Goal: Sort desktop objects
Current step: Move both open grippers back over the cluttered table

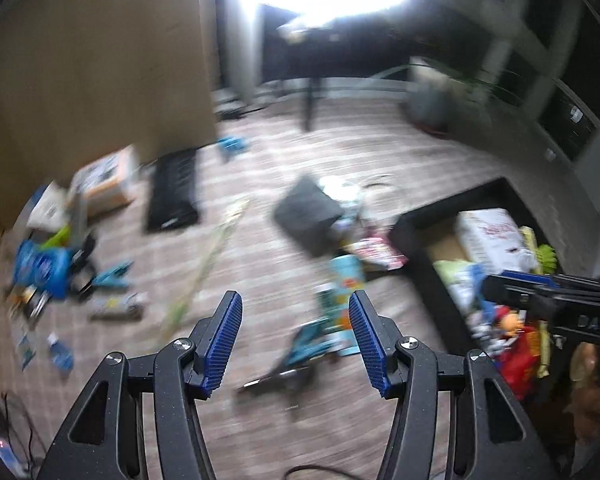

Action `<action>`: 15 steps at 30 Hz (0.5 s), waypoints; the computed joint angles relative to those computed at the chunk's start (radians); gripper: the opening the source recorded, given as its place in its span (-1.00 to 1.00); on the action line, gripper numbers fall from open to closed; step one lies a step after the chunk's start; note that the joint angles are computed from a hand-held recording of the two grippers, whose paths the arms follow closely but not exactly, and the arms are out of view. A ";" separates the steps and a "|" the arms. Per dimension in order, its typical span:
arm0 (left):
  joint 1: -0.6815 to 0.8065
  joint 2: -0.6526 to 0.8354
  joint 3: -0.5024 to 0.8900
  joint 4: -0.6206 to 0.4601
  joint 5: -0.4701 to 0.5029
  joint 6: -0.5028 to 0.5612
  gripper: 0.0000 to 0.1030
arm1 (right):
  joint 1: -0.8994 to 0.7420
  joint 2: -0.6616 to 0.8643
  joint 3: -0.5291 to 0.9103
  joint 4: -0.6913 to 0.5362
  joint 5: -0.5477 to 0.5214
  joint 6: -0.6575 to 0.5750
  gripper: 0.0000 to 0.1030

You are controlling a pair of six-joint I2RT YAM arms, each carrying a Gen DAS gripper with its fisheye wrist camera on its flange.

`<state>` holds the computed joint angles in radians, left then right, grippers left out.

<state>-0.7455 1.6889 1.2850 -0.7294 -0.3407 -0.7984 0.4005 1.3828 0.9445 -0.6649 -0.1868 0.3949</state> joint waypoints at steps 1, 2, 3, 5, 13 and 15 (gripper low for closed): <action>0.022 -0.043 -0.055 0.001 0.003 -0.015 0.03 | 0.033 0.022 0.019 0.005 0.007 0.010 -0.21; 0.035 -0.070 -0.090 0.001 0.005 -0.026 0.03 | 0.062 0.041 0.034 0.010 0.015 0.020 -0.21; 0.054 -0.107 -0.137 0.003 0.008 -0.036 0.03 | 0.092 0.064 0.055 0.015 0.024 0.029 -0.20; 0.099 -0.179 -0.228 0.007 0.018 -0.052 0.03 | 0.147 0.118 0.102 0.016 0.031 0.037 -0.21; 0.326 -0.403 -0.526 0.024 0.099 -0.081 0.03 | 0.363 0.375 0.360 -0.025 0.079 -0.007 -0.20; 0.403 -0.447 -0.589 0.035 0.126 -0.072 0.02 | 0.405 0.468 0.460 -0.048 0.078 -0.037 -0.20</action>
